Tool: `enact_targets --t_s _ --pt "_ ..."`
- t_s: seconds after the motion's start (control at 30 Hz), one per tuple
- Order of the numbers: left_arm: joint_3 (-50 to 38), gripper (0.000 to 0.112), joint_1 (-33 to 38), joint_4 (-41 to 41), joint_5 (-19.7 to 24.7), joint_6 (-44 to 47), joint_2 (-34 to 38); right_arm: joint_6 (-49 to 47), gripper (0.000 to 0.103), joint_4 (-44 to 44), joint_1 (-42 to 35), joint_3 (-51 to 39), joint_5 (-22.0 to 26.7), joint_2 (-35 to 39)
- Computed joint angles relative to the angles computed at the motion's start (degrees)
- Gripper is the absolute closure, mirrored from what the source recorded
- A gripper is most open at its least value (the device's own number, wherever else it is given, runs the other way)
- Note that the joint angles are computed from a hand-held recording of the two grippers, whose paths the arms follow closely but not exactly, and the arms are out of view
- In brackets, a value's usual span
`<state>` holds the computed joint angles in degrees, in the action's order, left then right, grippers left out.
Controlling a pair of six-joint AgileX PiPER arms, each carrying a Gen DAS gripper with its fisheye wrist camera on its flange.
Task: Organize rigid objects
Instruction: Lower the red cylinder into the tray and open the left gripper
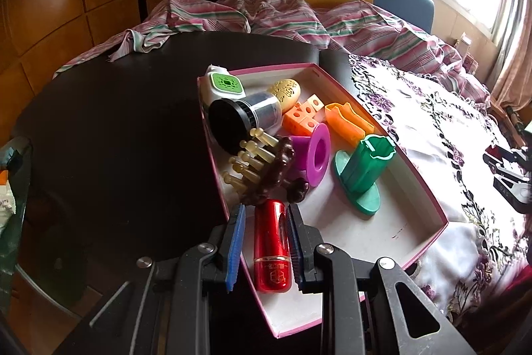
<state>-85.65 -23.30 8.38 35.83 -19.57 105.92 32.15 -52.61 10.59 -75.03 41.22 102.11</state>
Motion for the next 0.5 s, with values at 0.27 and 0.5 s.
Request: enact_targets --t_s 0.27,0.5 --pt "0.5 0.087 0.1 0.9 0.2 -1.3 -0.9 -3.6 0.071 4.6 -0.7 -0.6 -0.7 0.2" --pt "0.9 0.087 0.3 1.0 0.5 -1.7 -1.5 -9.5 0.071 11.1 -1.6 -1.1 -2.0 0.1"
